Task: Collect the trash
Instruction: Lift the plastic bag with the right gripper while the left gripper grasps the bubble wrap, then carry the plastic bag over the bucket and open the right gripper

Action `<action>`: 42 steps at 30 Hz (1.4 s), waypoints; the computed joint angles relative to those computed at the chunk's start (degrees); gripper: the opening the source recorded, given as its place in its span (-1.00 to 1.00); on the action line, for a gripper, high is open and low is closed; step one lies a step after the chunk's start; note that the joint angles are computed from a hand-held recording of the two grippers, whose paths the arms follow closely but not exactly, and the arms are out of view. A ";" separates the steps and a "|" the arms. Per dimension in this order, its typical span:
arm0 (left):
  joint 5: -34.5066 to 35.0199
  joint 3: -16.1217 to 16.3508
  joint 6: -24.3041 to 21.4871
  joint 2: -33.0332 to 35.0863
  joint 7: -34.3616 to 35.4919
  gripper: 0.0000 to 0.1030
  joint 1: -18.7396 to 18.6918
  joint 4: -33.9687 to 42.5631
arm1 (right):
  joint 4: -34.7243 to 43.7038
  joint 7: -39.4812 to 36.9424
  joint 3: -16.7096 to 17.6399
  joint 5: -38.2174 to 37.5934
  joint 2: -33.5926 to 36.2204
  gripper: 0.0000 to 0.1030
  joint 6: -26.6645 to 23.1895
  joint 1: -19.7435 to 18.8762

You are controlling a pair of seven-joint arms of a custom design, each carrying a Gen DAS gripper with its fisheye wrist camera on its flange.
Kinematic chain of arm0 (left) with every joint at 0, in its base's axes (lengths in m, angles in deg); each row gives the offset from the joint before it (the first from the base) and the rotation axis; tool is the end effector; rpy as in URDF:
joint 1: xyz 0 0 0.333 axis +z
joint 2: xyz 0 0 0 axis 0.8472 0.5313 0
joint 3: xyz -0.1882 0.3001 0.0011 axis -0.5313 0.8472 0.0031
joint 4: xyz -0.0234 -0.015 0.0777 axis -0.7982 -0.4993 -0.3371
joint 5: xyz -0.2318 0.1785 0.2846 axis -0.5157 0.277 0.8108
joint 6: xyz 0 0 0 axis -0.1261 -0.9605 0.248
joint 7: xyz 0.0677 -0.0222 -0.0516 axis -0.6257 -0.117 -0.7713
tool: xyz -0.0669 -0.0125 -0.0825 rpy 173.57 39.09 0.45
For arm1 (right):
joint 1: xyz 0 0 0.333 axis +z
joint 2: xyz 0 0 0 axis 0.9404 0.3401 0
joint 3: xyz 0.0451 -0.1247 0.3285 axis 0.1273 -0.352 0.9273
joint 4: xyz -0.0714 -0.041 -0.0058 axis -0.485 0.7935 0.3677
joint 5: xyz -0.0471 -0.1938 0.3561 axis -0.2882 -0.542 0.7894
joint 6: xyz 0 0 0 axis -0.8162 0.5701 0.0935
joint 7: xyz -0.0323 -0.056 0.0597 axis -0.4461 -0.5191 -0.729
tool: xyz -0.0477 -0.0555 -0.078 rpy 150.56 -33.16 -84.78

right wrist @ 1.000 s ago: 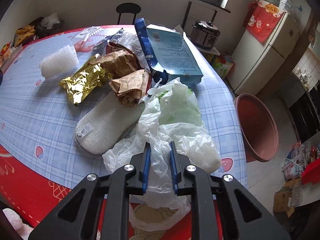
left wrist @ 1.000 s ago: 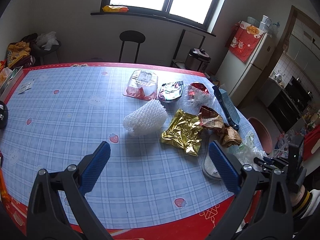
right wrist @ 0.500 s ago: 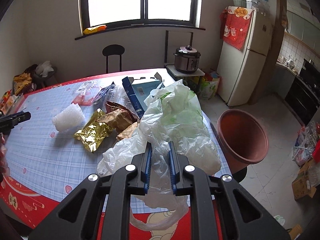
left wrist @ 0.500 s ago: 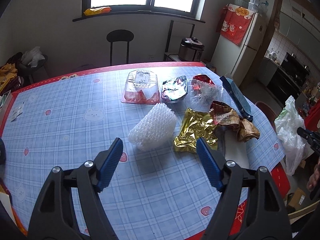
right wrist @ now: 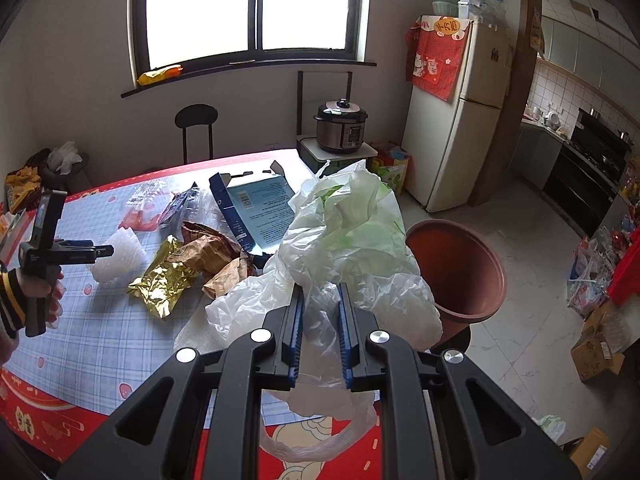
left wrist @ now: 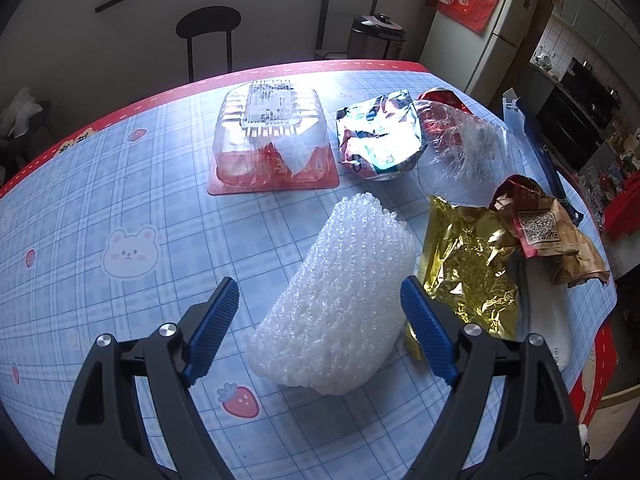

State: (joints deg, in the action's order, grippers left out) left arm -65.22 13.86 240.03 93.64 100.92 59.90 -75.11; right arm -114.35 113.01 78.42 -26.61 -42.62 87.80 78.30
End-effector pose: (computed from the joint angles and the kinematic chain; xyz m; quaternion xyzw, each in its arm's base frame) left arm 0.5637 -0.0315 0.3926 -0.7101 0.6496 -0.2189 0.1606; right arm 0.4713 0.0585 0.5475 -0.7132 0.5768 -0.2715 0.2915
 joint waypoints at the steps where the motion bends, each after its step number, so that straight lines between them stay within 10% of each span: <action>1: -2.62 -0.70 0.07 0.22 2.08 0.58 0.34 -0.06 | 0.09 0.18 0.23 -0.19 0.04 -0.69 0.18 -0.20; 7: -11.28 -1.61 1.83 -1.87 6.75 -0.37 0.73 -2.69 | 1.30 -0.29 0.38 -0.19 1.26 -0.69 1.33 0.77; 17: -19.24 0.40 9.41 -18.50 4.52 -0.42 -2.46 -13.99 | 5.97 -1.82 0.84 -2.71 4.59 -0.69 7.24 -1.43; 26: -10.28 -13.38 8.28 -32.98 -13.47 -0.41 9.84 -20.36 | 13.69 -10.95 -9.88 5.54 10.73 -0.69 11.81 3.17; 32: -4.40 -25.48 2.25 -41.64 -26.95 -0.41 19.45 -19.52 | 23.17 -42.43 -26.64 38.05 17.38 -0.69 8.41 18.31; 42: 2.38 -41.25 -12.70 -49.82 -49.98 -0.40 27.51 -8.77 | 42.61 -59.97 -24.73 60.41 33.86 -0.69 -11.19 3.93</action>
State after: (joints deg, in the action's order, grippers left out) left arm -62.84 -27.39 227.33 43.82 50.94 87.41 -83.88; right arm -71.74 53.04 53.69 33.80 -8.76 76.61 82.23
